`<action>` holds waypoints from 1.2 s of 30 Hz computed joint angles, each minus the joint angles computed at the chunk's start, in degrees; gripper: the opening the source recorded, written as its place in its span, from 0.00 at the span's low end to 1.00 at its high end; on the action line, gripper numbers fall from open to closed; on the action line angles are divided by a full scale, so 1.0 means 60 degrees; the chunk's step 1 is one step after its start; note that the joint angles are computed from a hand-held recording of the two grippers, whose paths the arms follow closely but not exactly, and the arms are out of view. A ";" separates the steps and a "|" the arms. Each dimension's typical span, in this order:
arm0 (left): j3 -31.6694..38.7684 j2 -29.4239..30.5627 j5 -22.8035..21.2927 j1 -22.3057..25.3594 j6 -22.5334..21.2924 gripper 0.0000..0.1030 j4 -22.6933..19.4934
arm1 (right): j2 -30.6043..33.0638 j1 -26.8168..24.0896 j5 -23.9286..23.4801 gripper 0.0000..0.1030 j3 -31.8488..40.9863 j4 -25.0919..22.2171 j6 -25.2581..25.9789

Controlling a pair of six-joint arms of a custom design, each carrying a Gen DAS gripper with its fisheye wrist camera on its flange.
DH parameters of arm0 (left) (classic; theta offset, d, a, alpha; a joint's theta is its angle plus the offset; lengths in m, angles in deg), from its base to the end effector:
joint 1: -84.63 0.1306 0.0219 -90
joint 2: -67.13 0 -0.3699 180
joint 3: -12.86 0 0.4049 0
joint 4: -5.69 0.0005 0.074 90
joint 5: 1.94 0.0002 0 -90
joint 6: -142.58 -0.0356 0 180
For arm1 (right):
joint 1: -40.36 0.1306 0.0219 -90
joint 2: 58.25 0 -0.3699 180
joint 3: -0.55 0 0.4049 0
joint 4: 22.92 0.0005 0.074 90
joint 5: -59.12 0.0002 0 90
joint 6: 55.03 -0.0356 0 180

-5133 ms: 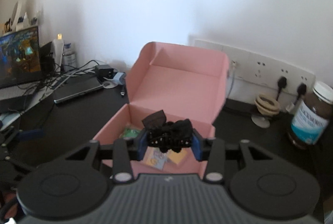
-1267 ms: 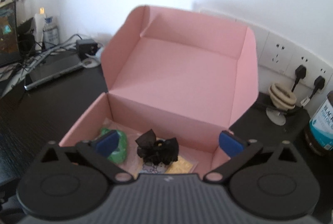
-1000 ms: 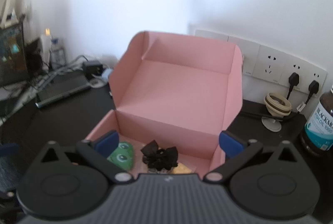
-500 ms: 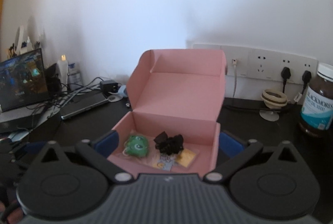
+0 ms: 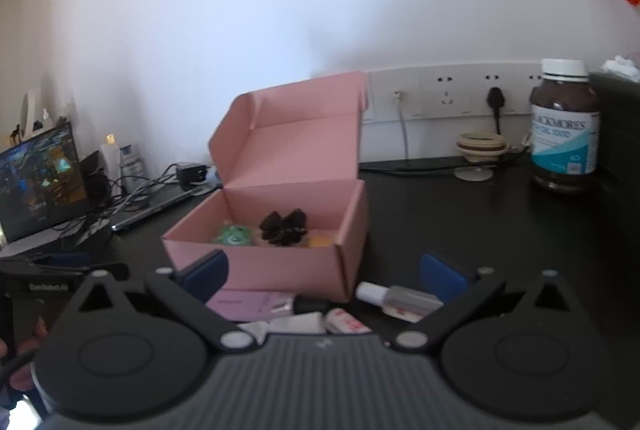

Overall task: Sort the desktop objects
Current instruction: 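Raise the right tool out of the pink box and withdraw it, then move the open left gripper over the clear bag with blue nail file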

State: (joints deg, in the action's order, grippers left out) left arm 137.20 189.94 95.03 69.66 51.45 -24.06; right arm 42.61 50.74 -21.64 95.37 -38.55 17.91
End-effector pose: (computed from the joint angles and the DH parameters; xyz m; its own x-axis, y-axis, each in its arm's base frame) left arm 0.6975 -0.1915 0.4004 -0.4496 0.1405 -0.8821 0.3686 0.9287 -0.0400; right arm 0.5870 0.1012 0.4108 -0.3563 0.2291 -0.9058 0.0769 0.9734 0.2160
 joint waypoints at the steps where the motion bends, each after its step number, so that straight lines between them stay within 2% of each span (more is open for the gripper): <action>1: 0.0010 0.0005 -0.0056 -0.0020 -0.0083 1.00 -0.0016 | -0.0038 -0.0026 -0.0025 0.99 -0.0108 0.0096 -0.0063; 5: 0.0042 0.0023 -0.0326 -0.0103 -0.0348 1.00 -0.0072 | -0.0133 -0.0068 -0.0079 0.99 -0.0388 0.0347 -0.0285; 9: 0.0197 0.0110 -0.0434 -0.0142 -0.0456 1.00 -0.0275 | -0.0173 0.0021 0.0144 0.99 -0.0534 0.0630 -0.0074; 14: 0.0384 0.0199 -0.0314 -0.0155 -0.0680 1.00 -0.0573 | -0.0196 0.0091 0.0190 0.99 -0.0706 0.0800 -0.0017; 24: 0.0991 0.0417 0.0942 -0.0281 -0.1985 1.00 -0.2130 | -0.0453 -0.0212 -0.0309 0.99 -0.1216 0.1345 -0.1132; 28: 0.0541 0.0108 0.1047 -0.0552 -0.2727 1.00 -0.2220 | -0.0532 -0.0336 -0.0616 0.99 -0.1368 0.1544 -0.1537; 30: 0.0307 -0.0061 0.1087 -0.0677 -0.2964 1.00 -0.2123 | -0.0578 -0.0317 -0.0491 0.99 -0.1465 0.1711 -0.1582; 32: 0.0194 -0.0157 0.1165 -0.0784 -0.3144 1.00 -0.2108 | -0.0648 -0.0288 -0.0261 0.99 -0.1614 0.1977 -0.1652; 36: 0.0212 -0.0175 0.1596 -0.0893 -0.3374 1.00 -0.2250 | -0.0740 -0.0402 -0.0490 0.99 -0.1800 0.2264 -0.2026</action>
